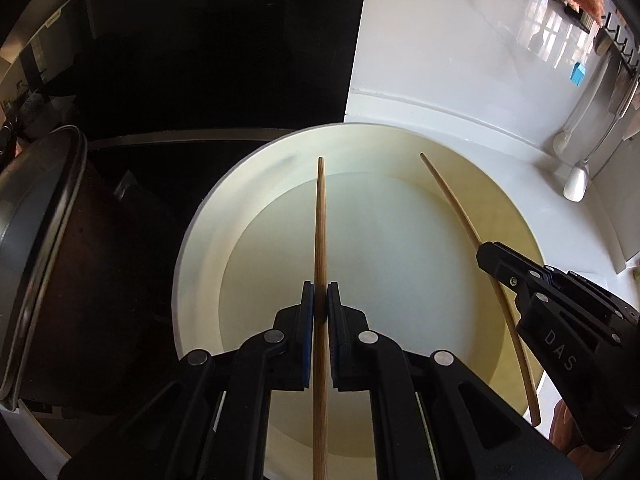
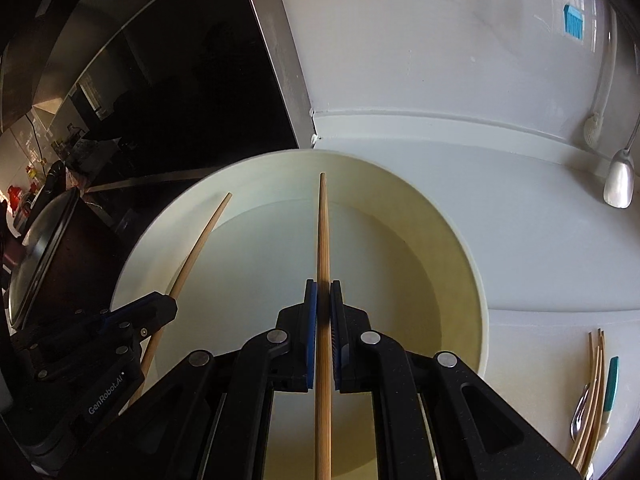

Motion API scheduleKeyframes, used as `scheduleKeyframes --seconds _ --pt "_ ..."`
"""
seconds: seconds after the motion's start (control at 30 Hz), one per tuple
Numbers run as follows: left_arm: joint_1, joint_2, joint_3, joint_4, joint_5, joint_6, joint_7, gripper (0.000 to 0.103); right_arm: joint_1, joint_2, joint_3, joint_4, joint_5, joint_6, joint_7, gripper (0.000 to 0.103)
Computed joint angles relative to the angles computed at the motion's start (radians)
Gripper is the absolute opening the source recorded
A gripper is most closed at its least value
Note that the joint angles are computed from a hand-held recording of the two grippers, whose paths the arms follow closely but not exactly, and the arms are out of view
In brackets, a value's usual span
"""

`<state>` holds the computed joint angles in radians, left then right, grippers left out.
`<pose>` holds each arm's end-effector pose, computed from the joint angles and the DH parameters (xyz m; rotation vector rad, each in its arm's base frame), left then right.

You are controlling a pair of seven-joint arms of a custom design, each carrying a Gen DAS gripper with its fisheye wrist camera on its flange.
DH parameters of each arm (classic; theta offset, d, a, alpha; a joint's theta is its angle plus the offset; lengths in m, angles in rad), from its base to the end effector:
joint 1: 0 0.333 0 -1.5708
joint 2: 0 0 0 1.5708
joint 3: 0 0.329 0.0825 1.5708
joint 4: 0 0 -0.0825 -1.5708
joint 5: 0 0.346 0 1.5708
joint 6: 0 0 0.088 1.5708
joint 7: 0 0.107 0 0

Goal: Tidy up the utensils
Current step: 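Carry both held chopsticks over the white basin with both tools, then open both tools to drop the chopsticks into the basin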

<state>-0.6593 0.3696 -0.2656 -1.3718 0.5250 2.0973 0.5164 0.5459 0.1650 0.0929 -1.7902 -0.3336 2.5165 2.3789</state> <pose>0.4489 -0.4980 0.5739 -1.9292 1.9621 -0.6164 0.4970 0.3677 0.5470 -1.8573 1.7841 -0.3790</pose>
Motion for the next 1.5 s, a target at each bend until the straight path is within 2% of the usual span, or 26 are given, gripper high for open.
scheduleKeyframes --seconds 0.23,0.5,0.63,0.9,1.03,1.17,1.3,1.33,1.43,1.47,1.5 --pt "0.018 0.040 0.002 0.010 -0.044 0.018 0.040 0.007 -0.002 0.064 -0.008 0.041 0.061 -0.022 -0.026 0.006" --pt "0.028 0.061 0.006 0.023 -0.076 0.022 0.072 0.008 0.018 0.139 -0.020 0.162 0.109 -0.161 -0.058 0.006" --pt "0.030 0.076 0.003 0.039 -0.096 0.015 0.099 0.008 0.021 0.155 -0.025 0.188 0.132 -0.199 -0.075 0.006" --pt "0.036 0.100 0.003 0.064 -0.140 -0.013 0.137 0.012 0.007 0.152 -0.026 0.174 0.186 -0.196 -0.100 0.006" --pt "0.040 0.088 0.005 0.044 -0.146 0.004 0.129 0.013 0.006 0.158 -0.029 0.177 0.191 -0.205 -0.101 0.007" --pt "0.041 0.077 0.006 0.029 -0.146 0.005 0.119 0.029 0.009 0.164 -0.036 0.184 0.179 -0.213 -0.092 0.007" --pt "0.043 0.062 0.004 0.014 -0.139 0.012 0.117 0.034 0.010 0.138 -0.038 0.161 0.168 -0.208 -0.078 0.008" --pt "0.048 0.048 0.002 -0.004 -0.141 0.018 0.118 0.036 0.007 0.135 -0.036 0.157 0.169 -0.201 -0.079 0.012" --pt "0.044 0.036 0.001 -0.007 -0.126 0.014 0.117 0.051 0.008 0.111 -0.036 0.131 0.149 -0.175 -0.067 0.024" --pt "0.039 0.030 0.003 -0.007 -0.114 0.012 0.108 0.062 0.008 0.105 -0.034 0.125 0.144 -0.167 -0.065 0.024" --pt "0.037 0.019 0.004 -0.020 -0.103 0.023 0.097 0.065 0.008 0.098 -0.034 0.119 0.136 -0.161 -0.061 0.027"
